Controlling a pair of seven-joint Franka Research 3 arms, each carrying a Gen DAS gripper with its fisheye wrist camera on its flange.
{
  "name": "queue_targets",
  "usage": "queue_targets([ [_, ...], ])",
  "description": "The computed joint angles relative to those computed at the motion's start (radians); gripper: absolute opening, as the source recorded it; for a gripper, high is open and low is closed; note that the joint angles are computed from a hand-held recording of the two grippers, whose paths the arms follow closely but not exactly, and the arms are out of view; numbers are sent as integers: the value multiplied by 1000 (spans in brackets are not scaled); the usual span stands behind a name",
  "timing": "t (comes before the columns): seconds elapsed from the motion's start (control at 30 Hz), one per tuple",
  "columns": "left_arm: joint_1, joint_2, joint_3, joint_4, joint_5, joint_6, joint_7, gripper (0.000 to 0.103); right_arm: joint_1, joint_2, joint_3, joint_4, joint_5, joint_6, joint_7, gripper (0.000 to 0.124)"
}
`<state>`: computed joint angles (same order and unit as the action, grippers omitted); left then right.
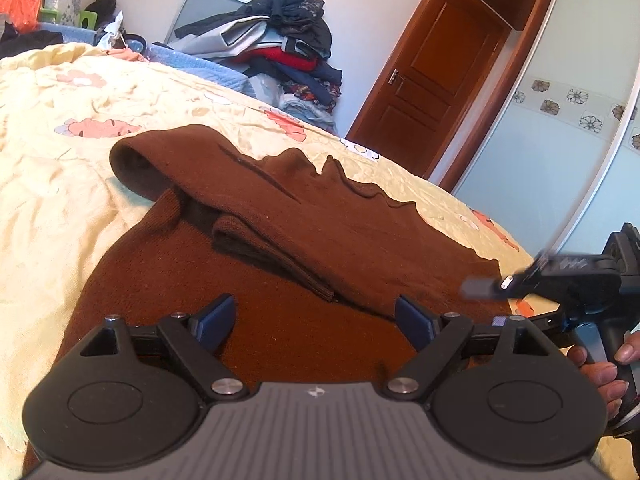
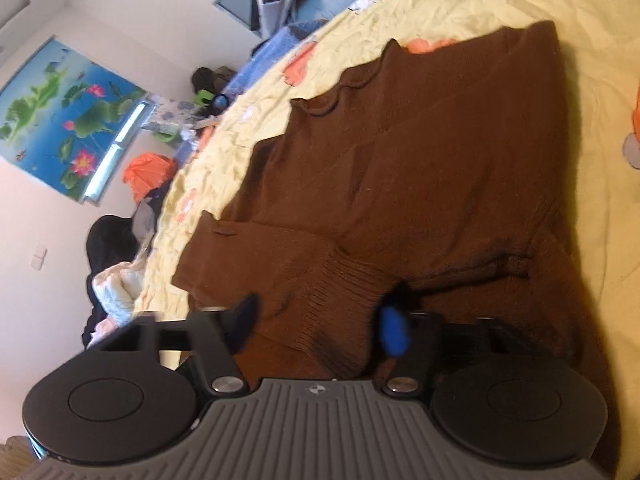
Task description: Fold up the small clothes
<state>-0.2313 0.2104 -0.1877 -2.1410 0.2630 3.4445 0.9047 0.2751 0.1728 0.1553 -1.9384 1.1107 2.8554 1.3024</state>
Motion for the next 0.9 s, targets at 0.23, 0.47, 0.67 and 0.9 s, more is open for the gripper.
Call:
queue_targets([
  [0.23,37,2,-29,3,38,1,-40,88,20,-23,-11,-19,-157,14,83,15],
  [0.47,44,1,-31,1,60,4,-62,88,-39,-89,-2,96,365,30,-408,15],
  [0.67,73,4,-51,2,99,9,-99,88,-55,-136,-98,-2,89,85,-94,15],
  [0.9,47,-12,-18,-8,74,24,-99,88,-54,-152,-99,-115,71,139,-23,15],
])
